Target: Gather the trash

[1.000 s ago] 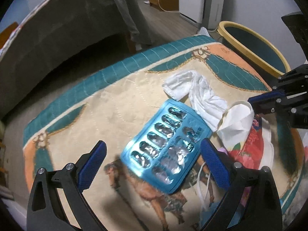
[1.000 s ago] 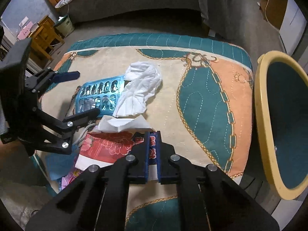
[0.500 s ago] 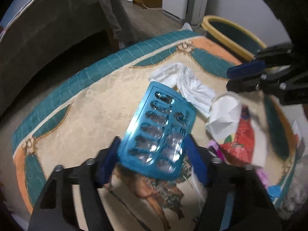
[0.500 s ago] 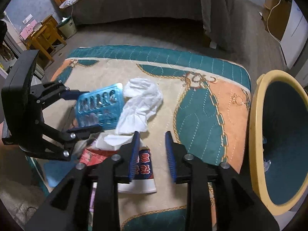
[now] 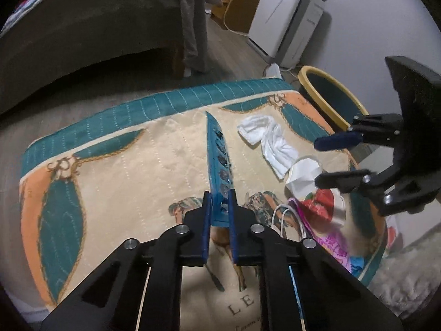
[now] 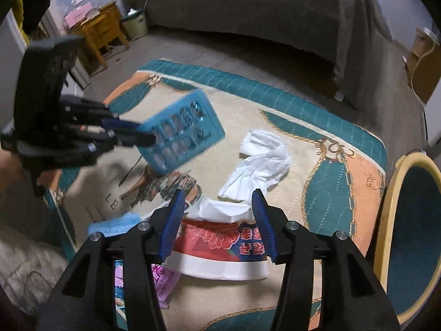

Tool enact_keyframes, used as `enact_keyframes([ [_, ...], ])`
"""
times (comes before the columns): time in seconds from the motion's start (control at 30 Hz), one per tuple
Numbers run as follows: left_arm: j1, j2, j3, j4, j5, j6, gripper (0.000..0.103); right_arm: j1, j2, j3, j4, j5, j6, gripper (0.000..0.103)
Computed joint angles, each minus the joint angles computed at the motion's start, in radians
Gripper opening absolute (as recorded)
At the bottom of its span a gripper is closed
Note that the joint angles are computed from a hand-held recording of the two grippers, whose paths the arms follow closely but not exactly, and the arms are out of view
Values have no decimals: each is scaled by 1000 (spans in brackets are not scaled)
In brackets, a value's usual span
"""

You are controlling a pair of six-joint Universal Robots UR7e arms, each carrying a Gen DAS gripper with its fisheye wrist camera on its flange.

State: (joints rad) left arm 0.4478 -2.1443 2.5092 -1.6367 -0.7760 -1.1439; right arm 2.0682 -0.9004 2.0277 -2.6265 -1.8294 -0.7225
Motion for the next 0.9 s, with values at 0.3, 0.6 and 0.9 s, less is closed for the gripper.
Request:
enact_keyframes([
  [0.3, -76, -30, -34, 172, -19, -140, 9, 18, 5, -5, -20, -69, 16, 6],
  [0.6, -155, -28, -80, 325, -42, -258, 9, 20, -22, 10, -41, -84, -6, 8],
  [0.9, -167, -19, -89, 346, -57, -268, 9, 34, -38, 47, -56, -116, -106, 51],
])
